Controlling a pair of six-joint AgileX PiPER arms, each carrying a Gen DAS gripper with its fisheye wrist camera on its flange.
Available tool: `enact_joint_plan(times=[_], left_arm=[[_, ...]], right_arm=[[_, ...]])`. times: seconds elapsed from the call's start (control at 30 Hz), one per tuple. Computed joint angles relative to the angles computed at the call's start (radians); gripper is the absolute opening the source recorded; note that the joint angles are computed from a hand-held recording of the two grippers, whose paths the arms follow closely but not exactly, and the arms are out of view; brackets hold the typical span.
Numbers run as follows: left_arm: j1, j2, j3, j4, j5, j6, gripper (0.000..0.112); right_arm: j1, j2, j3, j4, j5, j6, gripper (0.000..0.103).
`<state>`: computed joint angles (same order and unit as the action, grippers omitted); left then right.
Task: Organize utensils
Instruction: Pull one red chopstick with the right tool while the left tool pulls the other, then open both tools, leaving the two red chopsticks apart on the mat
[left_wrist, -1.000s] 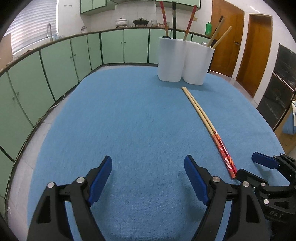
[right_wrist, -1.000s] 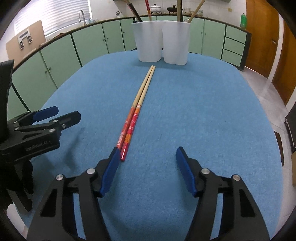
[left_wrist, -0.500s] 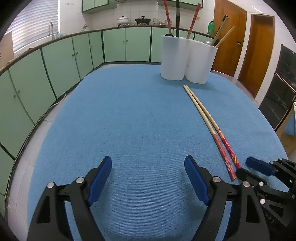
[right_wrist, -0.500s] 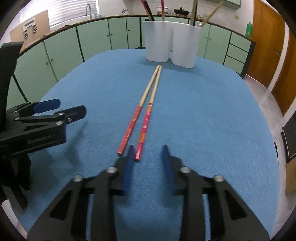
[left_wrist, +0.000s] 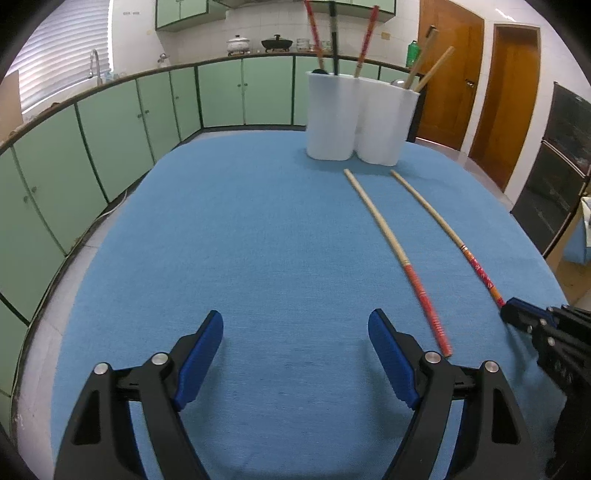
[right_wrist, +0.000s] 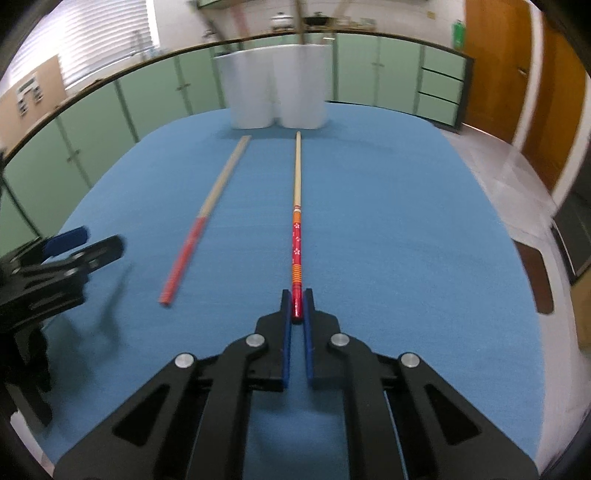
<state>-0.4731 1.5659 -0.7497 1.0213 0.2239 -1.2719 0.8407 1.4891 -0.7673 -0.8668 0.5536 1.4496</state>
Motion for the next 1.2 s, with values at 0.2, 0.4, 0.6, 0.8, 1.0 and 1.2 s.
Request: enact_joint_plan(times=[0.2,0.4,0.6,0.8,1.0,1.2], left_arm=[[-0.058,0.001,-0.001,0.007,-0.047,-0.037,0.079],[-0.128,0.027,-0.027,-0.060,-0.033,0.019,0.079],[-0.173,0.058,-0.055,-0.092,0.016,0.041,0.076],[-0.184,0.069,-0.068,-0.150,0.035,0.103,0.055],[-0.189,0.069,-0.070,-0.124,0.061,0.078,0.038],[-0.171,0.059,-0.057,-0.118,0.054,0.059,0.030]], right_arm=[[-0.062,-0.034,0.044,0.011,-0.039,-0.037,0.006],[-0.070,-0.071,0.080,0.001,-0.074,-0.026,0.009],[-0.096,-0.123,0.121,0.021,-0.090,-0.034,0.010],[-0.122,-0.130,0.132,0.060,-0.137,-0.085,0.012],[-0.101,-0.144,0.143,0.087,-0.149,-0.155,0.025],[-0.114,-0.138,0.137,0.089,-0.153,-0.154,0.023]])
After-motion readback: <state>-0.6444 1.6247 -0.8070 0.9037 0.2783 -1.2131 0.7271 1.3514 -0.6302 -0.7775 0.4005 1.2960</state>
